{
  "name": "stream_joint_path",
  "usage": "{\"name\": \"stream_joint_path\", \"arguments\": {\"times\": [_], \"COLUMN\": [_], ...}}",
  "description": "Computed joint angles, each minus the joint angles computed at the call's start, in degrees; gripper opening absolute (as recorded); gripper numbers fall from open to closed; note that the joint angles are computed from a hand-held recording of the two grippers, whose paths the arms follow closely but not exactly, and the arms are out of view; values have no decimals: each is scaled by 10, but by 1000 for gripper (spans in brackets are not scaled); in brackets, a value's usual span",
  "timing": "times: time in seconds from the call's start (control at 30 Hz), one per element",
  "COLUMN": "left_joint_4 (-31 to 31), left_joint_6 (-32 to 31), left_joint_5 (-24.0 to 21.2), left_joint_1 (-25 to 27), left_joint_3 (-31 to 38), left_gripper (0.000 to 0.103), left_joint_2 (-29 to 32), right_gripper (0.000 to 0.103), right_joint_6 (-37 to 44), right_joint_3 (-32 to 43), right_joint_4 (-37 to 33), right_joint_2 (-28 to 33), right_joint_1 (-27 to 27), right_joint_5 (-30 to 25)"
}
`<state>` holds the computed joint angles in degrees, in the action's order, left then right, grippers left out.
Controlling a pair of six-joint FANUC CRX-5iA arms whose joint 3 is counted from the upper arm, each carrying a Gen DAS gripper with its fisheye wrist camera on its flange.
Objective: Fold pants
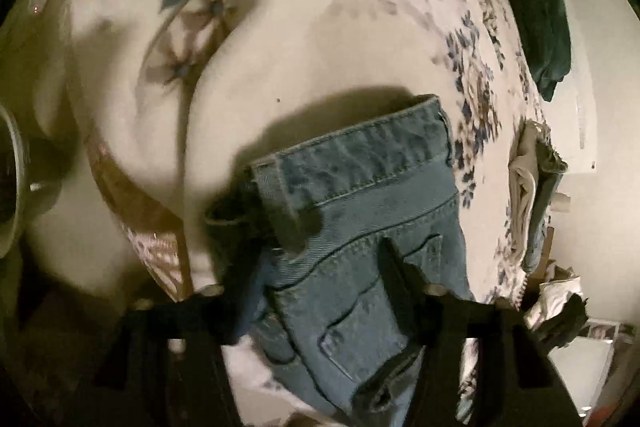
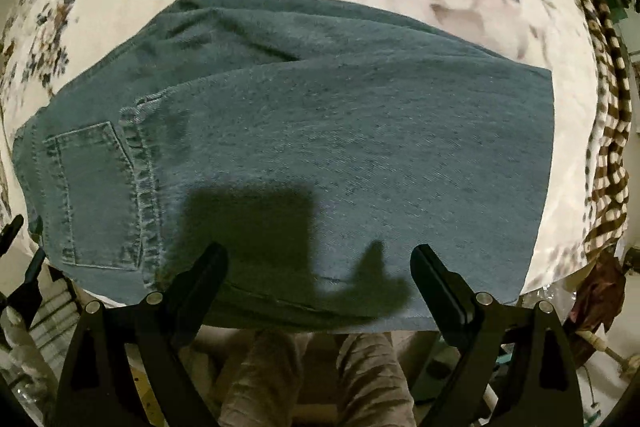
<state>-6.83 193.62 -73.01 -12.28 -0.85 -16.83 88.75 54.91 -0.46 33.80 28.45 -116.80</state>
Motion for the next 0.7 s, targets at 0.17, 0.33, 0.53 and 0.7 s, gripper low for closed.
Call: {"name": "stream_joint_path", "arguments": {"times": [0.17, 0.33, 0.53, 0.7], "left_joint_4": [-29, -94, -29, -62], "left_joint_6": [64, 207, 26, -52], "left_joint_5": [-25, 9, 30, -21], "left_joint_1": [-38, -79, 30, 14], "left_joint_3": [-6, -26, -36, 32], "left_gripper": [8, 11, 28, 0], "left_joint_2": [-25, -70, -57, -12], "right_gripper": [95, 95, 95, 95], "right_joint_6": [2, -2, -3, 2], "right_joint_3": [-34, -54, -47, -54], "right_joint_4": [9, 1, -4, 1], "right_joint_2": [-10, -20, -16, -22], "right_joint_1": [6, 9, 10, 11], "right_joint_5": [9, 10, 2, 8]}}
